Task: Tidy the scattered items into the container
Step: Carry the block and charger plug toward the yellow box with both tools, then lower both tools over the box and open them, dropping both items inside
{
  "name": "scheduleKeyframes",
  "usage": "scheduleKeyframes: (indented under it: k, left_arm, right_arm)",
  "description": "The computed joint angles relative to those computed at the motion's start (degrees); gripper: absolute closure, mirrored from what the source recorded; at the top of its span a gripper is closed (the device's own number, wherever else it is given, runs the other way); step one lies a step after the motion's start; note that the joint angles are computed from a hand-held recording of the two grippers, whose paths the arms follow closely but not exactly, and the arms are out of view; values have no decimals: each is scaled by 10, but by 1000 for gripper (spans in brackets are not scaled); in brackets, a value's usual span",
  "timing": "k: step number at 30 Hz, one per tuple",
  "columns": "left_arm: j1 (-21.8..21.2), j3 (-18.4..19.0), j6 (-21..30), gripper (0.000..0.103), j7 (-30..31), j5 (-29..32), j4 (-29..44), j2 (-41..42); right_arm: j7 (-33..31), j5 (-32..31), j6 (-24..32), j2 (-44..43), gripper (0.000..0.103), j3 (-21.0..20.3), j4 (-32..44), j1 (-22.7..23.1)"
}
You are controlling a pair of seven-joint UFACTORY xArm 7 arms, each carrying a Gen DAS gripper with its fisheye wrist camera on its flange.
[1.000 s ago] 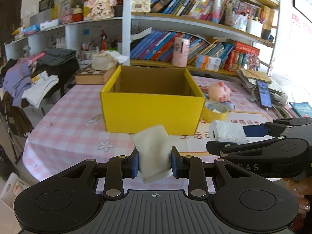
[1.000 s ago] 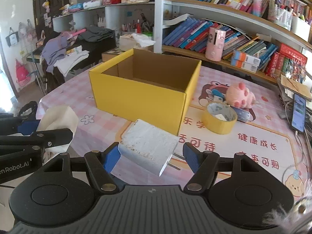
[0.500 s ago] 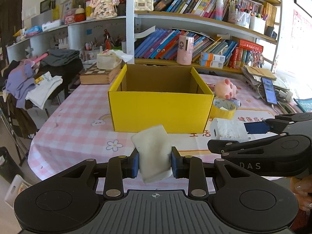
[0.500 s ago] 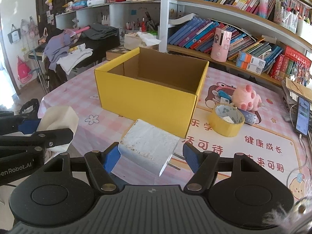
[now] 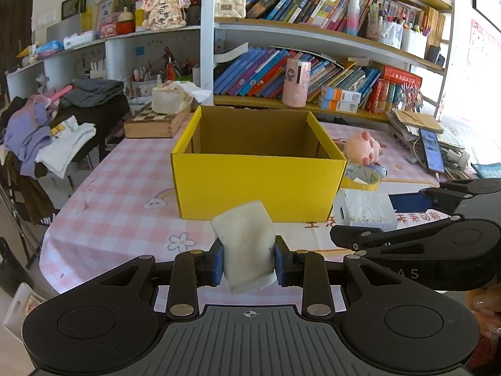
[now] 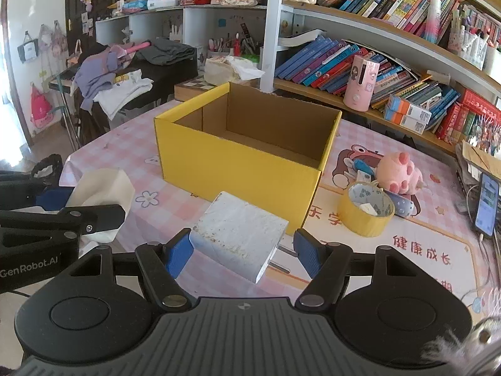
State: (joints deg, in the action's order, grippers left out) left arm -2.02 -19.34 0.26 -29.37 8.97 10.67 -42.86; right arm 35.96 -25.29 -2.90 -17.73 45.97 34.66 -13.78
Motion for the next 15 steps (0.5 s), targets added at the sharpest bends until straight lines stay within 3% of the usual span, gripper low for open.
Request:
scheduleKeyframes:
  k: [6, 12, 15]
  left_arm:
    - [13, -6, -21, 74, 5, 2, 31, 51]
    - [78, -52, -50, 74, 8, 9, 75, 93]
    - [121, -78, -59, 74, 19, 16, 108, 118]
  right_arm:
    - [-19, -21, -12, 14, 35, 17, 17, -40]
    - [-74, -19, -60, 47, 35, 123, 59, -174]
    - [-114, -4, -77, 70, 35, 223, 90, -284]
